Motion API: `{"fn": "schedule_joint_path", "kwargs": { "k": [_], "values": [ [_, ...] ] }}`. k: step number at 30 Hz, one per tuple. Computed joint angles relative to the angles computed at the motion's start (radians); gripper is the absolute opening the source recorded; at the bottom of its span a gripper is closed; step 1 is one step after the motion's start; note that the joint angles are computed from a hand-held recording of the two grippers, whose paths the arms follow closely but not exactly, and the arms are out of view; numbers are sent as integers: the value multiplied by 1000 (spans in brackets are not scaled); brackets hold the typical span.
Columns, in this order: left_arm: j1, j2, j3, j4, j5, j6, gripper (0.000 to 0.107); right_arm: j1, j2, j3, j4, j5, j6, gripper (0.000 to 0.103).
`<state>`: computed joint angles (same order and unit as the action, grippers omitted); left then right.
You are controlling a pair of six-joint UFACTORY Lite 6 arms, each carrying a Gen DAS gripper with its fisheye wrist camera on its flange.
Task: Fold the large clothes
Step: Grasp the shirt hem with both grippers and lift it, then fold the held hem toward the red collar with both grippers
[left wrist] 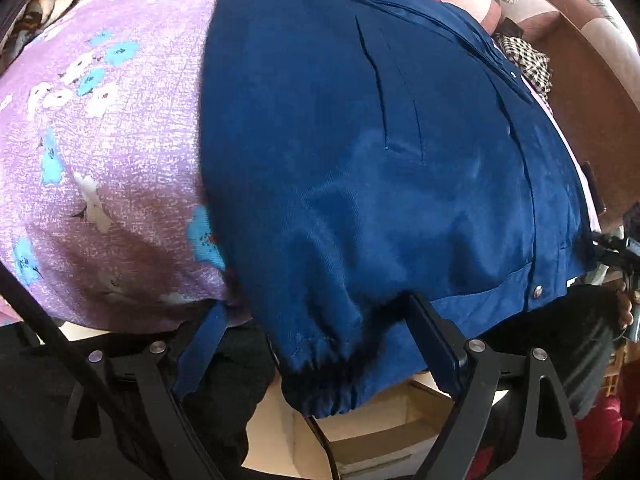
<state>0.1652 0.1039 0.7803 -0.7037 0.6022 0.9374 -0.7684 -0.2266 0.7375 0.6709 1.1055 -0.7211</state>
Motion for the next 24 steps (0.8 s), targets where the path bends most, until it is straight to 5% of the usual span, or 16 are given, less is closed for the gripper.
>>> {"fn": "schedule_joint_path", "kwargs": {
  "k": [2, 4, 6, 10, 14, 15, 17, 19, 24],
  "values": [
    [0, -13, -11, 3, -9, -11, 68, 133, -4, -19, -39, -43, 57, 26],
    [23, -29, -17, -1, 14, -13, 47, 230, -45, -31, -67, -82, 93, 24],
    [33, -58, -32, -1, 33, 6, 37, 210, -46, -18, 2, -33, 43, 23],
    [-6, -48, -27, 46, -6, -32, 43, 219, -3, -9, -53, -75, 97, 25],
    [-22, 40, 29, 43, 12, -44, 61, 292, 76, 4, -128, -128, 192, 41],
    [-26, 51, 35, 27, 17, -31, 60, 303, 70, 0, -128, -135, 190, 41],
    [-27, 30, 22, -3, 41, 16, 42, 330, 39, -17, -116, -144, 157, 16],
    [-24, -42, -25, -4, 31, 44, 27, 317, -14, -21, -82, -110, 109, 15],
    [-15, -90, -39, -23, 35, 91, 25, 217, -99, -5, 41, 3, -22, 14]
  ]
}}
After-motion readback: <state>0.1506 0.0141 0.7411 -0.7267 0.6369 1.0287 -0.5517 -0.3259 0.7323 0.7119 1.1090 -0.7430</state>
